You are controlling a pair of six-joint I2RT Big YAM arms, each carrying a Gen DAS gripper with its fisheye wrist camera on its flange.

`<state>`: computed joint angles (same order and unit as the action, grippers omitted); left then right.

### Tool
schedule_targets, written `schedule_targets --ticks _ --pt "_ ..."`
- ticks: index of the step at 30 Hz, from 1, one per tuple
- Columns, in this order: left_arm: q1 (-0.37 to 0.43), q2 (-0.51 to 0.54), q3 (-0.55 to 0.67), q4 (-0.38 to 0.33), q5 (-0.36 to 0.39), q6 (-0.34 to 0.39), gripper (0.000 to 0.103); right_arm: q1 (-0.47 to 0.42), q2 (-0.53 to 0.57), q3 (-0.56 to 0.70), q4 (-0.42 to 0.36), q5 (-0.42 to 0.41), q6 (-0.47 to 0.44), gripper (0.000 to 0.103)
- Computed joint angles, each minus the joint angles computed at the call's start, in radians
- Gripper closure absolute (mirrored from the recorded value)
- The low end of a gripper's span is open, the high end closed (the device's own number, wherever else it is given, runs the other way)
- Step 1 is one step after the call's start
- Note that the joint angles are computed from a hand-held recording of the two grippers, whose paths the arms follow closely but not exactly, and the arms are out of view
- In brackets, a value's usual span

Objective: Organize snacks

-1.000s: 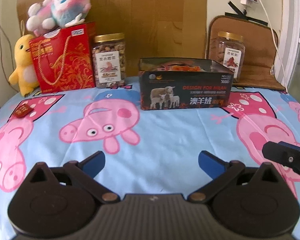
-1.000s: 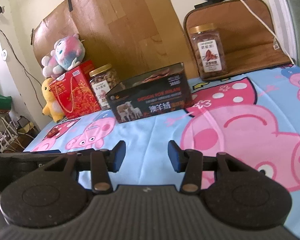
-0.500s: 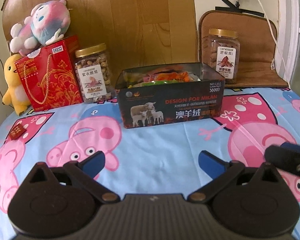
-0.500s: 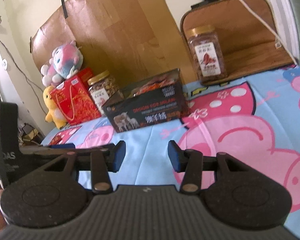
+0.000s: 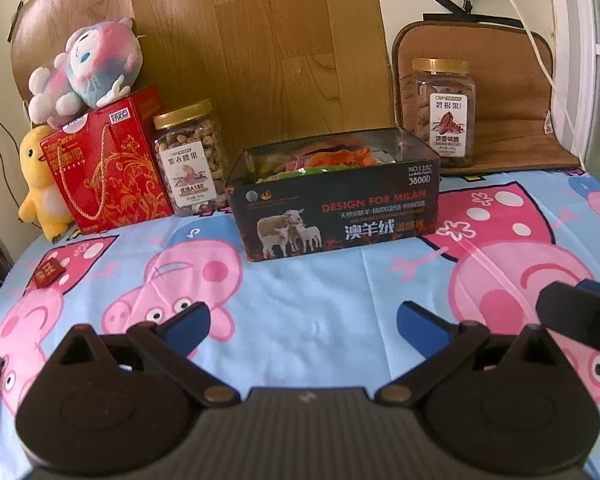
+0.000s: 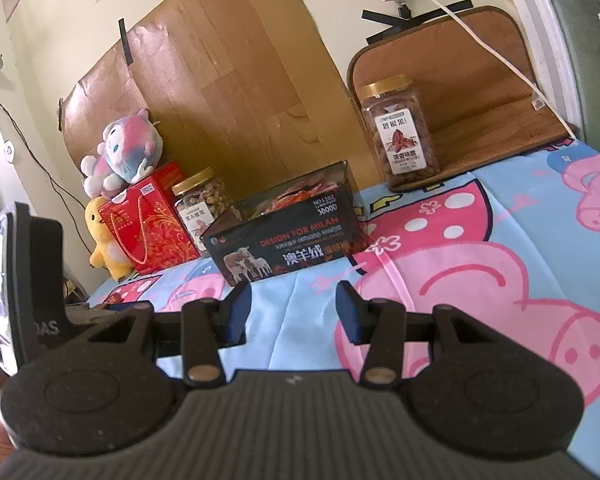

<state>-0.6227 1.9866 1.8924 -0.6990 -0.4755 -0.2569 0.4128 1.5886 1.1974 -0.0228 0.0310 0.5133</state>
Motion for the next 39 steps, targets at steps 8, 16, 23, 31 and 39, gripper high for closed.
schedule_targets --ticks 8,16,23,31,39 --pt "0.001 -0.015 -0.014 -0.02 -0.001 -0.02 0.0 0.006 -0.011 -0.009 -0.006 0.01 -0.002 0.053" --pt "0.009 -0.047 -0.064 0.027 0.018 -0.031 0.0 0.013 -0.013 -0.008 -0.006 0.016 -0.013 0.053" --pt "0.018 -0.044 -0.053 0.012 0.031 -0.05 0.0 0.017 -0.016 -0.005 -0.015 0.023 -0.021 0.053" --pt "0.022 -0.034 -0.033 -0.018 0.052 -0.059 0.0 0.018 -0.019 -0.004 -0.016 0.029 -0.025 0.053" --pt "0.02 -0.038 -0.038 -0.02 0.042 -0.07 0.0 0.018 -0.02 -0.009 -0.014 0.027 -0.018 0.053"
